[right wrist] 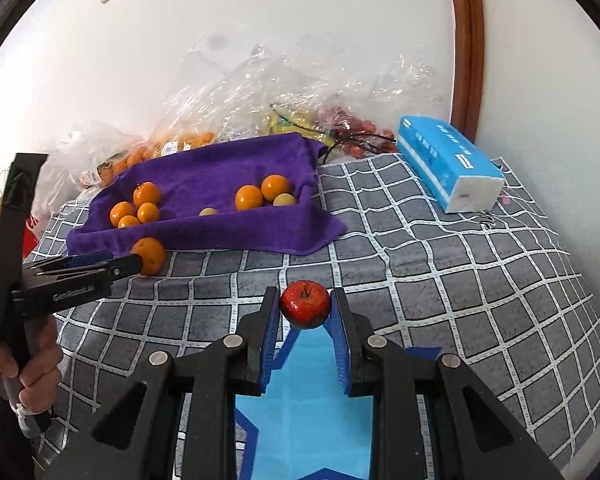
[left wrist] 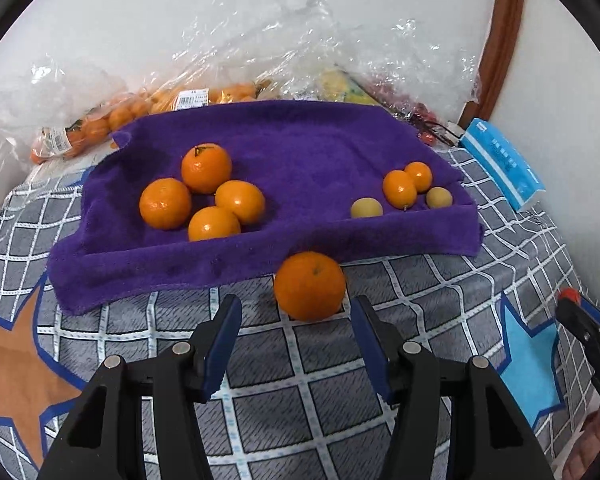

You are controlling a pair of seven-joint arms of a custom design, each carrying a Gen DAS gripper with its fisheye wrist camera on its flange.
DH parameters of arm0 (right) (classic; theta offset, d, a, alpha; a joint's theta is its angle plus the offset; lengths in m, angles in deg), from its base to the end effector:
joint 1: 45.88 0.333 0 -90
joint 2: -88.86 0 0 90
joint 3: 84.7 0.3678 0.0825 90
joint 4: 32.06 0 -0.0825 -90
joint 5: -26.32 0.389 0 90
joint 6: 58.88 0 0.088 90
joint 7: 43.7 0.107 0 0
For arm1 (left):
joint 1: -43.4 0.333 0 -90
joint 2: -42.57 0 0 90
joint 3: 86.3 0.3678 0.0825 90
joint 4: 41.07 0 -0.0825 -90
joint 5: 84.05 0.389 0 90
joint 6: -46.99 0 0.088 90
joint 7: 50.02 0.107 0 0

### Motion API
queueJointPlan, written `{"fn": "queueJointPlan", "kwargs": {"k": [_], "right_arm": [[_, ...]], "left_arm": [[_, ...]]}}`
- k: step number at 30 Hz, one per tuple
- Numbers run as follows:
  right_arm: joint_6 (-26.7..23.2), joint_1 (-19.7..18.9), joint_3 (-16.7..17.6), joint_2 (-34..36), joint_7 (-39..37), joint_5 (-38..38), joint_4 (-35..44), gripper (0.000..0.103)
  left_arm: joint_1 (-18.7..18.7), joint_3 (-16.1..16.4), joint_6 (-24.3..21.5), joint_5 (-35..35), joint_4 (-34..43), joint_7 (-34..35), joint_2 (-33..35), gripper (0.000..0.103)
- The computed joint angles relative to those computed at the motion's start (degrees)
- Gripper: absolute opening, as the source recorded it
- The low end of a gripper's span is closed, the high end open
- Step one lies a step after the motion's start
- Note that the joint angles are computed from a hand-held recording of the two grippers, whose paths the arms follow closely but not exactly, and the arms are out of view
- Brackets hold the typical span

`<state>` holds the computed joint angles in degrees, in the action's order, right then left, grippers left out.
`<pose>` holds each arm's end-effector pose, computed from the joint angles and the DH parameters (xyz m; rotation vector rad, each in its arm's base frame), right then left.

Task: Organize fruits
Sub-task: 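Move the left tool to the large orange and close on it, then carry the red apple and large orange over the purple towel with both tools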

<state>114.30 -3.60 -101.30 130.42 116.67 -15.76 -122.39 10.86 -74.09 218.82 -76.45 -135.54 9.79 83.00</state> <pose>0.6481 0.4267 0.3253 -1.7560 1.6426 -0.5842 0.7044 -0.3099 0.3177 -1.8289 1.9221 -0.7609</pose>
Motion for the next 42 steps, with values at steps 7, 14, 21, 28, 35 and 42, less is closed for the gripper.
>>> {"fn": "queueJointPlan", "kwargs": {"k": [7, 14, 21, 28, 35, 42], "right_arm": [[1.05, -0.62, 0.25, -0.07, -0.23, 0.99, -1.06, 0.025], [1.11, -1.34, 1.13, 0.1, -1.78, 2.84, -1.41, 0.025], [0.77, -1.59, 1.72, 0.17, -3.32, 4.43, -1.43, 0.025], [0.26, -2.02, 2.65, 0.47, -4.51, 5.69, -0.58, 0.025], [-0.27, -2.48, 4.23, 1.52, -6.76, 7.04, 1.19, 0.025], [-0.26, -2.19, 4.73, 1.94, -7.98, 8.43, 1.85, 0.025]], "left_arm": [[1.49, -1.62, -2.95, -0.52, 4.2, -0.84, 2.52, 0.055], [2.47, -2.91, -5.42, -0.2, 8.5, -1.94, 5.14, 0.055], [1.52, -1.54, -6.23, 1.65, 10.71, -5.47, 6.67, 0.049], [1.49, -1.21, -6.72, 3.72, 11.75, -8.02, 7.21, 0.04], [1.95, -2.19, -5.95, 4.19, 8.92, -8.29, 5.39, 0.04], [0.13, -0.09, -3.36, 4.53, 3.29, -9.88, 2.02, 0.04]]}}
